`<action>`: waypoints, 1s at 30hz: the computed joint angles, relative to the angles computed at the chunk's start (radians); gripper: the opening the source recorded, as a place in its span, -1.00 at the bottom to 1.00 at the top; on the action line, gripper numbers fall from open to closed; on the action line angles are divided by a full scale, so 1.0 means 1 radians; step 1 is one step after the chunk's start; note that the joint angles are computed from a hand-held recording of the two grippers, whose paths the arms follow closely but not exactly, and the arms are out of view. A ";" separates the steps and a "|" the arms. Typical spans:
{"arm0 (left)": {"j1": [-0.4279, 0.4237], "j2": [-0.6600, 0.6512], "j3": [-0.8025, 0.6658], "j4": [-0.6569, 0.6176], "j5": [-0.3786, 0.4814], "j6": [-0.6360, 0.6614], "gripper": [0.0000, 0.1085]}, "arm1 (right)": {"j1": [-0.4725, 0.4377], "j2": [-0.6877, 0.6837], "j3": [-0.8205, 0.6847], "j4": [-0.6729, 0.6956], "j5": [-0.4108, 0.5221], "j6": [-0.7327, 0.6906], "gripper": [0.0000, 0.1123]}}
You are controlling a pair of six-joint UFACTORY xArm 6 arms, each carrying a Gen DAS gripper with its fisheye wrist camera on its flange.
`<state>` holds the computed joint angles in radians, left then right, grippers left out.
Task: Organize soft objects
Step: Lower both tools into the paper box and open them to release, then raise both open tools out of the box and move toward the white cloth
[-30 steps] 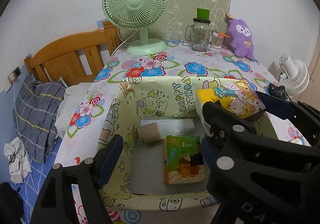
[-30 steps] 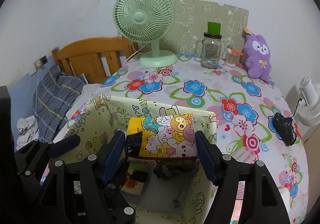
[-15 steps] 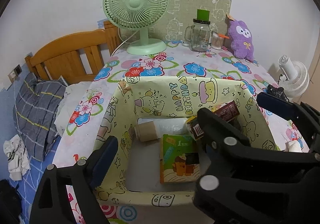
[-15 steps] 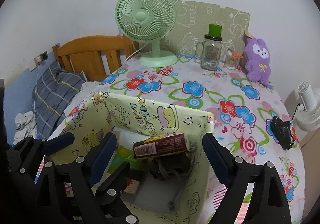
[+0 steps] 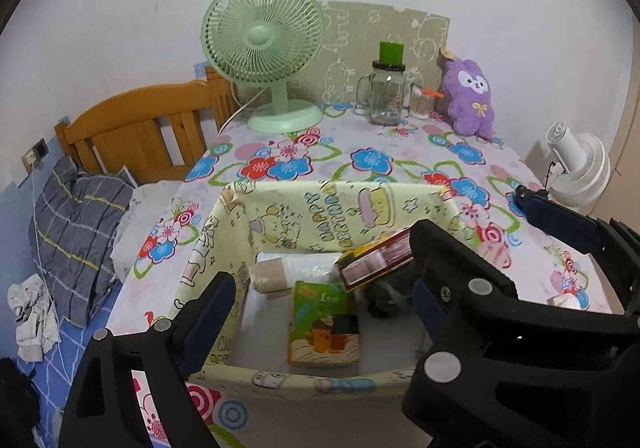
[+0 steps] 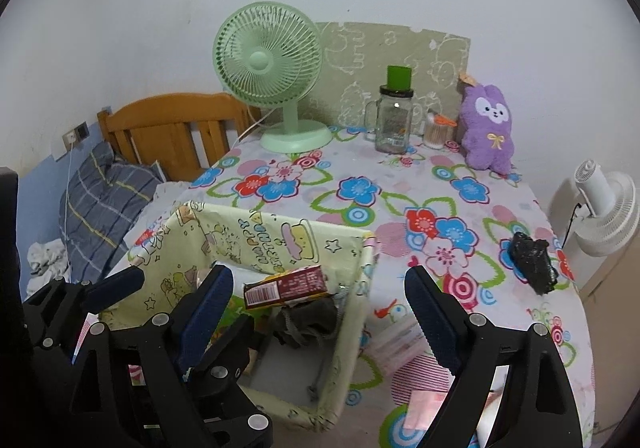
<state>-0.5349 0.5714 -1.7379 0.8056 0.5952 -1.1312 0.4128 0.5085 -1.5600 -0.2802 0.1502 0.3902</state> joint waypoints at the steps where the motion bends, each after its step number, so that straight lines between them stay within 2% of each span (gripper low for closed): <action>1: -0.004 0.000 -0.004 0.008 0.003 -0.005 0.70 | -0.003 -0.011 0.012 0.001 -0.005 0.000 0.60; 13: -0.060 -0.005 -0.041 0.066 0.035 -0.048 0.74 | -0.052 -0.140 0.159 -0.140 -0.054 0.136 0.60; 30: -0.137 0.049 -0.149 0.093 0.046 -0.056 0.84 | -0.163 -0.291 0.310 -0.499 -0.105 0.476 0.60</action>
